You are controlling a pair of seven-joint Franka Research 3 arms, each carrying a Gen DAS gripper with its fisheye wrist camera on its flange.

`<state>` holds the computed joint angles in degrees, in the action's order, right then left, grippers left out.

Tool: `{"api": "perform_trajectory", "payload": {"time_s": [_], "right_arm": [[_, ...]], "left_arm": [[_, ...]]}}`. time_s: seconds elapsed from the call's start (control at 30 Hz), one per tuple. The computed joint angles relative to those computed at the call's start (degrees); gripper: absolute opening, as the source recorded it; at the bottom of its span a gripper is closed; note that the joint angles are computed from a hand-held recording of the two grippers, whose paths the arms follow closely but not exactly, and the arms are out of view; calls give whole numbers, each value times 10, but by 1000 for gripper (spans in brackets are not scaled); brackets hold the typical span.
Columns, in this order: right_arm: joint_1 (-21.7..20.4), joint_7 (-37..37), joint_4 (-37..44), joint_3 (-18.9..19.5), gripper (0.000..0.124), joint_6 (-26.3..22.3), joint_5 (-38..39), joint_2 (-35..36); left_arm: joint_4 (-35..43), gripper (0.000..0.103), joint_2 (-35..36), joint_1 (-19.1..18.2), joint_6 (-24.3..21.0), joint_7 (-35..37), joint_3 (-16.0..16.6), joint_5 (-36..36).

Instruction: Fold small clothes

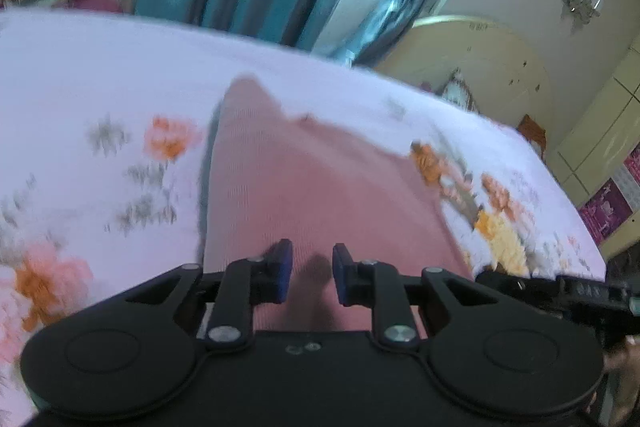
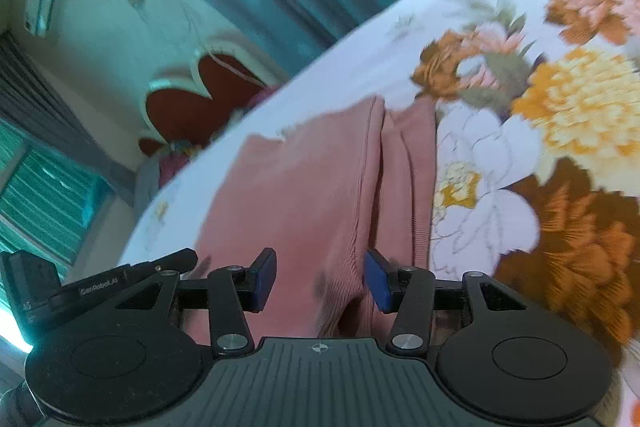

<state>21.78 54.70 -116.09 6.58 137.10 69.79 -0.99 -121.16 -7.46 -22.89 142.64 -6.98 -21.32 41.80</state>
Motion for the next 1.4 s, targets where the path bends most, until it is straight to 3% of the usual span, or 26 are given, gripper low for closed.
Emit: {"api": "perform_trajectory", "payload": {"time_s": [0.17,0.3,0.5,0.6,0.7,0.77,0.87,0.9,1.03,1.07,1.1,1.2,1.27,1.3,1.33,1.4], "right_arm": [[-4,21,59,9,49,-34,-39,56],[-3,60,94,18,49,-25,-82,87],[-1,82,130,31,49,-25,-118,112],[10,85,129,35,8,4,-163,109],[16,46,97,38,8,60,-174,71],[11,19,74,33,8,72,-147,39],[19,51,33,25,7,102,-217,27],[27,67,31,15,8,90,-219,42],[17,52,18,25,9,118,-131,32],[18,50,19,24,25,127,-132,31],[18,38,22,24,50,139,-118,33],[8,44,72,20,53,117,-70,72],[8,81,105,21,53,121,-109,101],[8,90,117,23,47,122,-128,111],[7,87,126,26,9,123,-143,119],[6,24,106,40,6,171,-140,101]], "left_arm": [[-13,20,-15,-4,13,39,3,-12],[-39,20,-41,14,30,19,1,22],[-51,20,-22,26,76,88,21,-36],[-54,20,-19,34,93,86,17,-26],[-63,20,-26,43,123,69,14,-4],[-60,20,-27,44,138,77,12,-1],[-33,20,2,25,110,157,15,-53],[-28,20,12,21,108,173,18,-73],[-27,20,7,21,116,204,27,-89],[-31,20,1,26,126,200,26,-71],[-32,20,-1,32,132,196,26,-54],[-18,20,12,43,126,202,31,-52],[-10,20,24,50,130,194,35,-43],[-10,20,30,52,135,186,37,-38],[-11,19,34,53,141,182,38,-35],[-12,19,36,53,145,157,36,1]]}}
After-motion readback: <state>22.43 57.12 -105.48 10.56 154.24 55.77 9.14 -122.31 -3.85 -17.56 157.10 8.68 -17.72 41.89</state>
